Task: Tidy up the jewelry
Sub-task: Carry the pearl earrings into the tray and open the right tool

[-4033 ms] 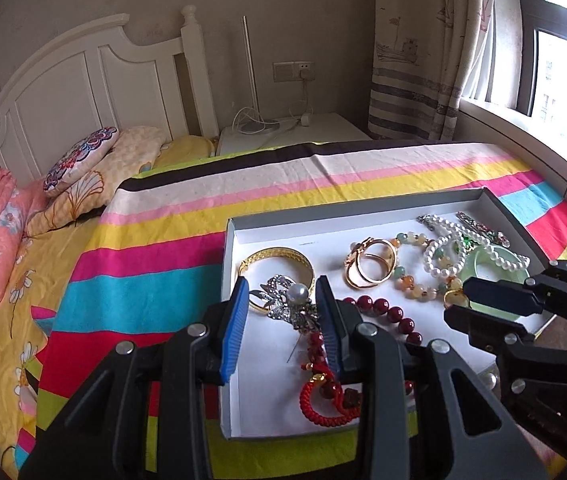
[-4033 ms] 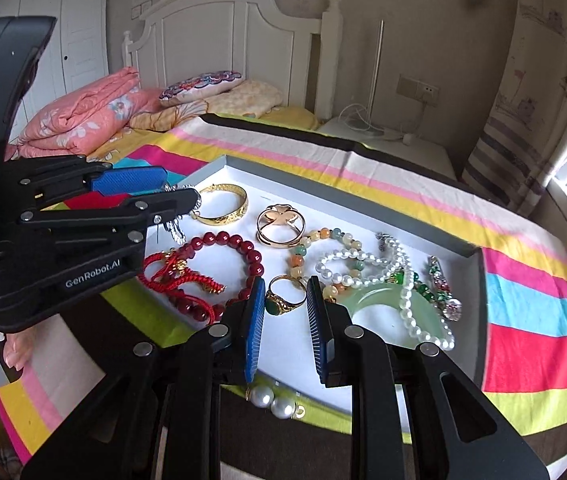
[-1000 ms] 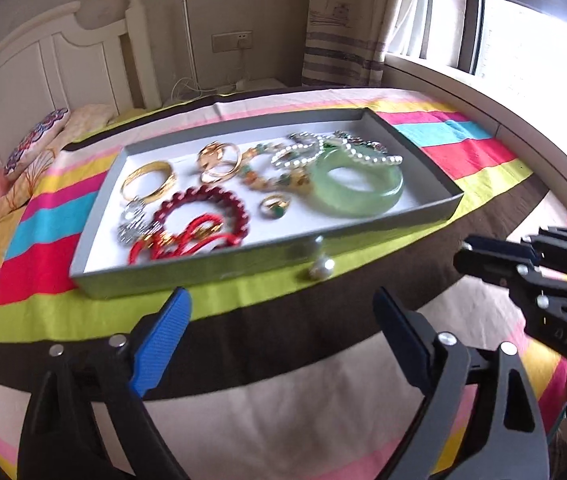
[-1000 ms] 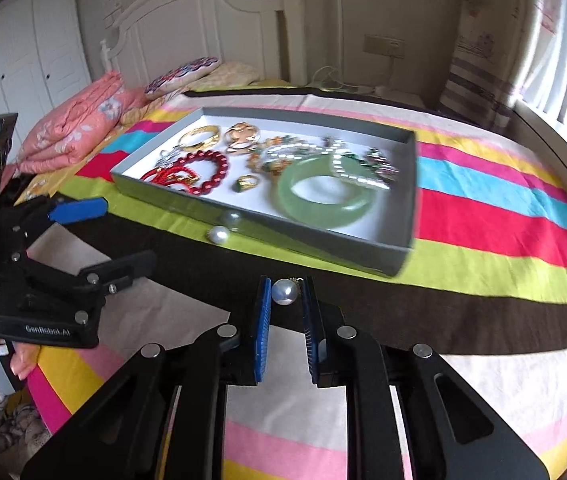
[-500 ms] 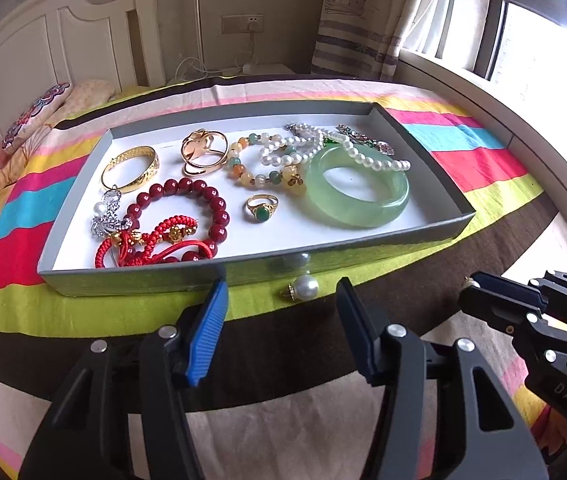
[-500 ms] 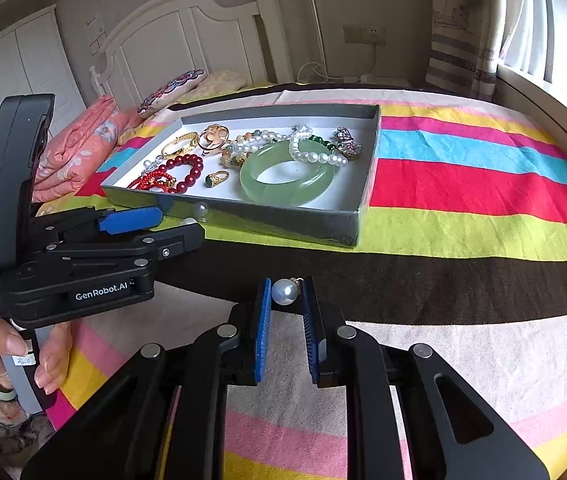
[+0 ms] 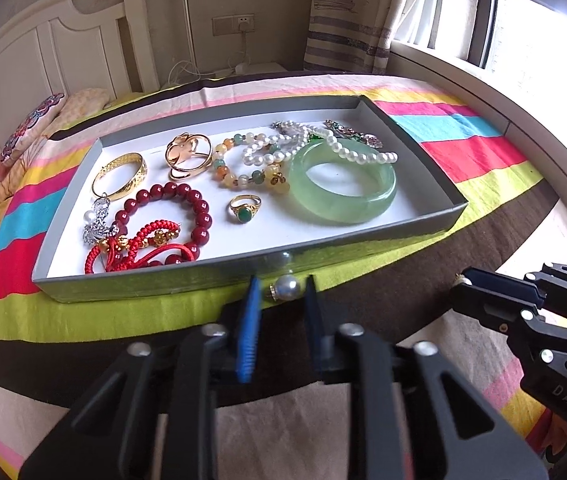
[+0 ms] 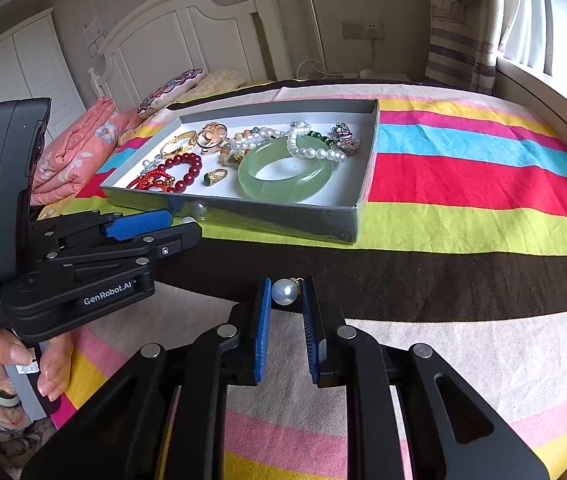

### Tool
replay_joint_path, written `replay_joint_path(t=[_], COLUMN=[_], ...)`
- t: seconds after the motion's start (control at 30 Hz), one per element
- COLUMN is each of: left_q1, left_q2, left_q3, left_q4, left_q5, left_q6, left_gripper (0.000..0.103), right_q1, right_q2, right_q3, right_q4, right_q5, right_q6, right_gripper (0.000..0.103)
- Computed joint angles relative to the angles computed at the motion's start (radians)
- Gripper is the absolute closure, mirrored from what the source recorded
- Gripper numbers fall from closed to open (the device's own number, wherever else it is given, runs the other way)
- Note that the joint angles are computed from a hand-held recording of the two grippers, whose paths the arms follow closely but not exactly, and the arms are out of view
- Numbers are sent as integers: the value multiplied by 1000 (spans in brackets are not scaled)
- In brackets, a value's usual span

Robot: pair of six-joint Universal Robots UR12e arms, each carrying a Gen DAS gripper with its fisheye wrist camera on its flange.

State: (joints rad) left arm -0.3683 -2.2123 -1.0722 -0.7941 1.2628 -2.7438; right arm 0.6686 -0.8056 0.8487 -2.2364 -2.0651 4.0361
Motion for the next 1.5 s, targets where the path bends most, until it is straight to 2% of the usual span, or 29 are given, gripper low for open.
replay_joint_path(t=[0.37,0.73,1.13,1.5], left_q1=[14,25,38,37], left_q2=[11,37,43,20], left_q3=[-16,-69,-71,-17], left_q4=[-8,63,110,122], left_q5=[-42,-30,-37,-8], left_q6=[-4,-3,-20,-19], left_gripper=[84,84,84,84], right_q1=[-2,7,17,9], right_q2=[-4,6,62,155], right_q3=[11,-10,-121,-333], right_q4=[-15,-2,57,104], right_q5=[7,-21,-56,-114], right_q6=[7,-9,-75,-218], right_gripper=[87,87,87,87])
